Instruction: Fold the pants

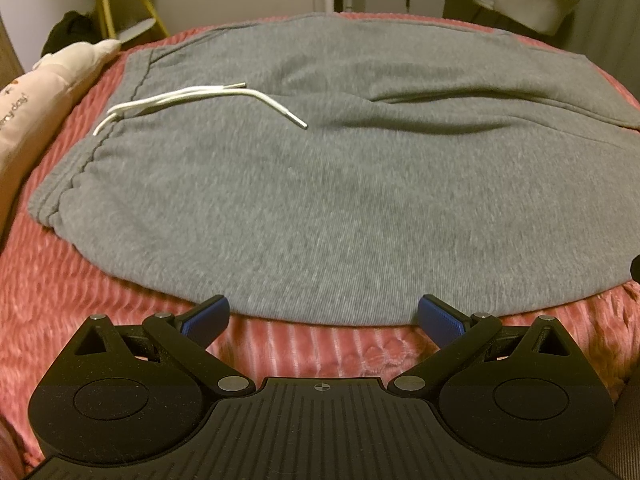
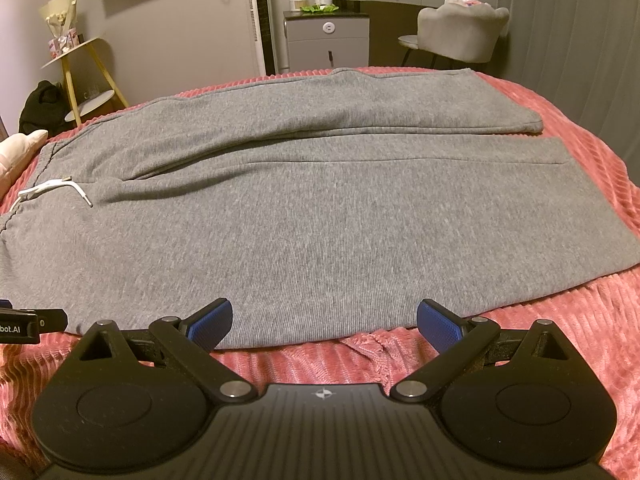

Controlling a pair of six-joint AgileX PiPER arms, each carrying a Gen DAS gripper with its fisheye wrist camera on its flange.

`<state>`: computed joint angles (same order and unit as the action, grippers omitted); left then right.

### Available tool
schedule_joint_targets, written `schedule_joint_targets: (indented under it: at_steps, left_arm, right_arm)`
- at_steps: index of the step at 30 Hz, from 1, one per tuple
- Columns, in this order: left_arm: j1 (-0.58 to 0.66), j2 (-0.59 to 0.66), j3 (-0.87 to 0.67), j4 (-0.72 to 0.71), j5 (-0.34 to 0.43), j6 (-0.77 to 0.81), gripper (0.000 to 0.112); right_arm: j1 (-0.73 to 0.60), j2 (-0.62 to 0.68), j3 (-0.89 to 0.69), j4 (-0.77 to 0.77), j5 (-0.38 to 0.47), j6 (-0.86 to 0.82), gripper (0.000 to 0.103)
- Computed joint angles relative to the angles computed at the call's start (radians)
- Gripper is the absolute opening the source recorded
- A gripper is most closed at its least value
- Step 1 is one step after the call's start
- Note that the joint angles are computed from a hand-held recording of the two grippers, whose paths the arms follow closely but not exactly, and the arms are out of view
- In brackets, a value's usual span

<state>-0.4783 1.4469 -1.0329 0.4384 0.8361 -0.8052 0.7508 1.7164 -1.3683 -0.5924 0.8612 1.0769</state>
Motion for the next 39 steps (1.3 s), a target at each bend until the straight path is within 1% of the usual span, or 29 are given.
schedule_joint_targets:
  at_steps: [10,14,19,21,23,25,27,29,30,32,34,35,37,39]
  left_arm:
    - [0.003,-0.001,0.001,-0.005,0.000,0.002,0.103]
    - [0.004,-0.003,-0.008,-0.013,0.013,0.003,0.103]
    - [-0.012,-0.012,-0.012,0.023,0.036,-0.045,0.103]
    - [-0.012,-0.017,-0.012,0.040,0.040,-0.070,0.103]
    - [-0.013,-0.026,-0.010,0.071,0.037,-0.112,0.103]
    - [-0.028,-0.018,-0.024,0.150,0.067,-0.195,0.103]
    - [-0.032,-0.004,-0.049,0.216,0.094,-0.262,0.103]
    - [0.000,0.020,-0.106,0.221,0.103,-0.283,0.103]
    - [0.028,0.032,-0.136,0.209,0.090,-0.294,0.103]
    - [0.097,0.058,-0.189,0.162,0.032,-0.303,0.103]
    - [0.188,0.114,-0.267,0.043,-0.041,-0.242,0.103]
    - [0.237,0.161,-0.334,-0.043,-0.059,-0.181,0.103]
    - [0.318,0.289,-0.522,-0.193,-0.019,-0.061,0.103]
    - [0.374,0.427,-0.722,-0.271,0.015,0.032,0.103]
  right_arm:
    - [0.001,-0.001,0.001,0.002,-0.002,0.003,0.099]
    - [0.001,-0.005,0.001,0.008,-0.003,0.000,0.099]
    - [-0.017,-0.034,0.026,0.035,-0.038,-0.002,0.099]
    - [-0.043,-0.060,0.051,0.072,-0.084,-0.009,0.099]
    - [-0.087,-0.082,0.074,0.140,-0.136,-0.043,0.099]
    - [-0.157,-0.085,0.080,0.228,-0.183,-0.104,0.099]
    - [-0.213,-0.058,0.061,0.200,-0.176,-0.073,0.099]
    - [-0.287,-0.014,0.035,0.197,-0.180,-0.073,0.099]
    - [-0.327,0.012,0.017,0.234,-0.186,-0.106,0.099]
    - [-0.399,0.072,-0.025,0.298,-0.185,-0.163,0.099]
    - [-0.441,0.129,-0.057,0.284,-0.182,-0.189,0.099]
    - [-0.451,0.157,-0.069,0.252,-0.179,-0.184,0.099]
    - [-0.466,0.196,-0.071,0.224,-0.190,-0.199,0.099]
    - [-0.493,0.202,-0.035,0.253,-0.273,-0.264,0.099]
